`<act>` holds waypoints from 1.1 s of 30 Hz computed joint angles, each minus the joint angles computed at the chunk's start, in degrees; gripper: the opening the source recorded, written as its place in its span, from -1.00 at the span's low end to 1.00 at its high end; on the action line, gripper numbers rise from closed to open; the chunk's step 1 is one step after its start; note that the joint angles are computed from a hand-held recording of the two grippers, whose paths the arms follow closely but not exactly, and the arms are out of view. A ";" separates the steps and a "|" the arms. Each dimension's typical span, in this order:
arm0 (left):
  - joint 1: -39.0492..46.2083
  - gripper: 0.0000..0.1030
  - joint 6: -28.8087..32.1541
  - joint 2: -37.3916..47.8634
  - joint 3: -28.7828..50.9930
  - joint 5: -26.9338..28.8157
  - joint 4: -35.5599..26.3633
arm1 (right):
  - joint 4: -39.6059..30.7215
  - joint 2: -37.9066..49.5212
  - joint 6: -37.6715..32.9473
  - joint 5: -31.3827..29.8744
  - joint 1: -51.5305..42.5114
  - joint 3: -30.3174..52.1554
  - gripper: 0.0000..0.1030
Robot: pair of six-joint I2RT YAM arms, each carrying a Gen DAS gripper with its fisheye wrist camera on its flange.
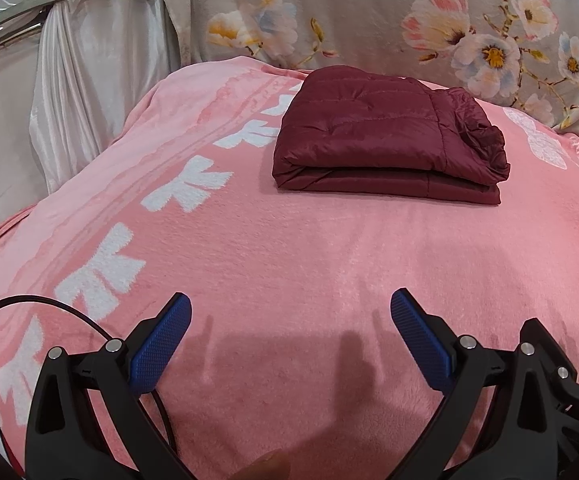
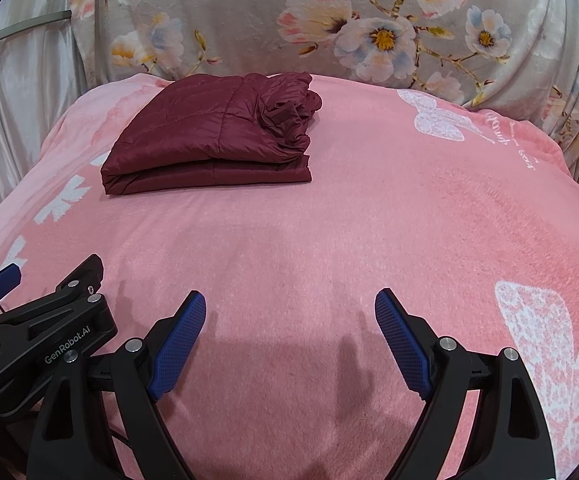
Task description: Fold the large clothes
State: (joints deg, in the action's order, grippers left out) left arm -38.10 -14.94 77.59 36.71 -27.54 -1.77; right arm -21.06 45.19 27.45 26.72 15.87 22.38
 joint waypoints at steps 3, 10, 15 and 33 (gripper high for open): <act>0.14 0.89 0.19 -0.01 -0.05 0.12 0.13 | 0.08 0.23 0.03 0.09 0.01 0.02 0.65; 0.53 0.89 0.37 -0.33 -0.11 0.57 -0.03 | -0.49 0.74 0.79 0.53 0.77 0.54 0.65; 0.50 0.89 0.45 -0.41 -0.21 0.58 0.12 | -0.92 0.43 0.52 0.19 0.47 0.73 0.65; 0.89 0.89 0.88 -0.51 -0.40 0.85 0.37 | -0.13 1.28 0.57 1.37 1.34 0.82 0.65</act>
